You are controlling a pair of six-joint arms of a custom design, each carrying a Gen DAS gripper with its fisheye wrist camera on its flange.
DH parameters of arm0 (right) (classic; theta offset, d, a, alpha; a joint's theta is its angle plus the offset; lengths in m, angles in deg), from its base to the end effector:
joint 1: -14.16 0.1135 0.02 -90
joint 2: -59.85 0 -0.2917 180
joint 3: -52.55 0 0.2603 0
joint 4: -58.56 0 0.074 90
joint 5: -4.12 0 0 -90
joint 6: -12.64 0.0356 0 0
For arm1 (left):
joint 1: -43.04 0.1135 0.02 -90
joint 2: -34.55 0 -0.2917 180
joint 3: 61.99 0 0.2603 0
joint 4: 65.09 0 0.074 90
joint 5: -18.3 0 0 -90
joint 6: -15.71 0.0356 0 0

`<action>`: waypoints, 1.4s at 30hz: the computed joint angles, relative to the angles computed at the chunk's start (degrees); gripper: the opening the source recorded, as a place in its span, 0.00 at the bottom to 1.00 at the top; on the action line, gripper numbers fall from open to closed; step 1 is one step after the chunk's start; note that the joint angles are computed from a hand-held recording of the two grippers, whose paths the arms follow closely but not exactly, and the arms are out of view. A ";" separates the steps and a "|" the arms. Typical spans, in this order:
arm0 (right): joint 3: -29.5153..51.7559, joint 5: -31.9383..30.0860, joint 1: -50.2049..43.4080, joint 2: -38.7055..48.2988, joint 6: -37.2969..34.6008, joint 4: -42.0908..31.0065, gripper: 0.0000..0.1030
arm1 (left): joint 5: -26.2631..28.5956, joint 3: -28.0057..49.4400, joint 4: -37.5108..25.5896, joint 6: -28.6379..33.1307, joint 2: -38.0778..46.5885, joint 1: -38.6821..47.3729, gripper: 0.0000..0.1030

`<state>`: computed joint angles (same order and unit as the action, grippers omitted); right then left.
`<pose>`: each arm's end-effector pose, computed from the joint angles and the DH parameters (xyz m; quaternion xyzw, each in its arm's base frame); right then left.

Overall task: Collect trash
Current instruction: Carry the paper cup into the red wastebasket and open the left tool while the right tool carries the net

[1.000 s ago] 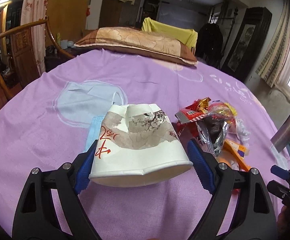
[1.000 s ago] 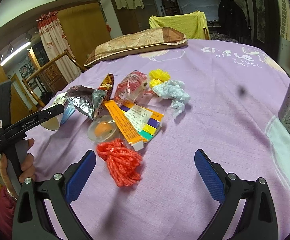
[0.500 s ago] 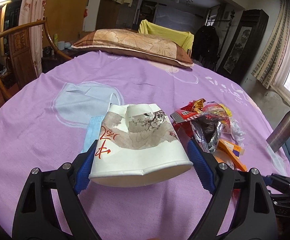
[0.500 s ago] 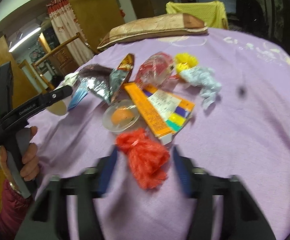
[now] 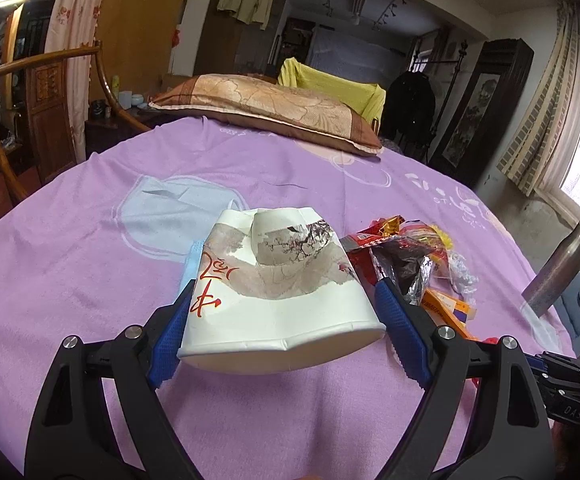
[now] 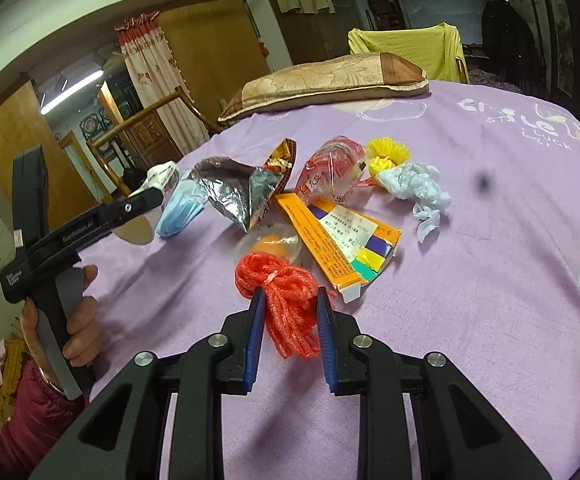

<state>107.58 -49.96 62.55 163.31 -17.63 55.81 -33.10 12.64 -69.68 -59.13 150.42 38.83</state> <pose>0.2315 0.2292 0.1223 0.1906 0.8827 0.0853 0.4210 0.4112 -0.0525 0.1313 0.2696 0.8412 -0.2710 0.3825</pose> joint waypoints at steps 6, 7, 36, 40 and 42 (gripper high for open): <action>-1.45 -0.05 0.09 -1.02 -0.68 2.62 0.23 | 4.16 -0.94 -5.07 1.58 -3.32 4.64 0.81; -1.73 -0.17 0.11 -1.18 -0.93 3.26 0.23 | 4.72 -1.29 -5.65 1.85 -4.20 5.68 0.81; 23.05 0.94 9.38 10.47 -6.93 -4.84 0.22 | 8.52 0.98 -15.04 24.03 -1.63 45.37 0.81; 32.45 -1.82 9.60 15.35 -9.87 -8.80 0.22 | 5.87 5.74 -16.93 27.76 3.98 48.25 0.82; 38.97 -3.36 9.88 18.97 -11.48 -11.81 0.22 | 4.59 9.41 -19.46 29.98 7.96 49.60 0.83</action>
<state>146.55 -53.32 72.43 182.29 -29.11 44.01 -28.51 22.05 -89.14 -29.15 158.39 88.44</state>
